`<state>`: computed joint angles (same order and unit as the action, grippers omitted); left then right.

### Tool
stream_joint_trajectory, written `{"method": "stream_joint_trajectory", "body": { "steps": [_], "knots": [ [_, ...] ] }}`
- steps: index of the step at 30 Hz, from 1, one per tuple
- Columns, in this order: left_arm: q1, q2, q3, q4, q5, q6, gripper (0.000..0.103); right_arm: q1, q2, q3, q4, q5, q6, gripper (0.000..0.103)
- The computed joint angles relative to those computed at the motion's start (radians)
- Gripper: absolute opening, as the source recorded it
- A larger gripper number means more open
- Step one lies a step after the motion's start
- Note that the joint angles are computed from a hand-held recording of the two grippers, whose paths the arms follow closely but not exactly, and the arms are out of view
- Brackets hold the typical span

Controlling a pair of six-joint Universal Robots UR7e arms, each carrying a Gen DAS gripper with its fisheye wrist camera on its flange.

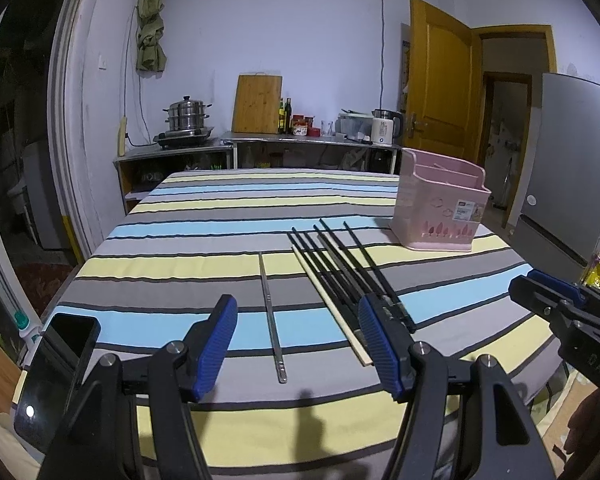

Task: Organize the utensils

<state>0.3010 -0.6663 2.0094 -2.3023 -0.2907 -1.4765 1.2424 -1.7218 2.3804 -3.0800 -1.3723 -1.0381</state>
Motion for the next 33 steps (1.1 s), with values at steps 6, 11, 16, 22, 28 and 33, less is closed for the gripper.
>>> {"method": "stream_joint_trajectory", "body": {
  "steps": [6,11,16,22,28,33],
  "knots": [
    [0.065,-0.017,-0.005,-0.080,-0.066,0.106,0.066,0.041,0.077,-0.053,0.000,-0.056,0.017,0.035],
    [0.141,-0.031,-0.011,-0.195,-0.140,0.215,0.065,0.084,0.159,-0.113,0.006,-0.109,0.035,0.035],
    [0.216,-0.054,-0.036,-0.246,-0.206,0.273,0.056,0.135,0.267,-0.202,0.029,-0.182,0.059,0.035],
    [0.287,-0.053,-0.081,-0.295,-0.274,0.371,0.038,0.199,0.416,-0.335,0.067,-0.291,0.094,0.035],
    [0.320,-0.047,-0.097,-0.346,-0.327,0.423,0.030,0.227,0.508,-0.427,0.130,-0.359,0.130,0.031],
    [0.333,-0.044,-0.106,-0.336,-0.330,0.420,0.025,0.243,0.567,-0.476,0.157,-0.407,0.145,0.024]
  ]
}}
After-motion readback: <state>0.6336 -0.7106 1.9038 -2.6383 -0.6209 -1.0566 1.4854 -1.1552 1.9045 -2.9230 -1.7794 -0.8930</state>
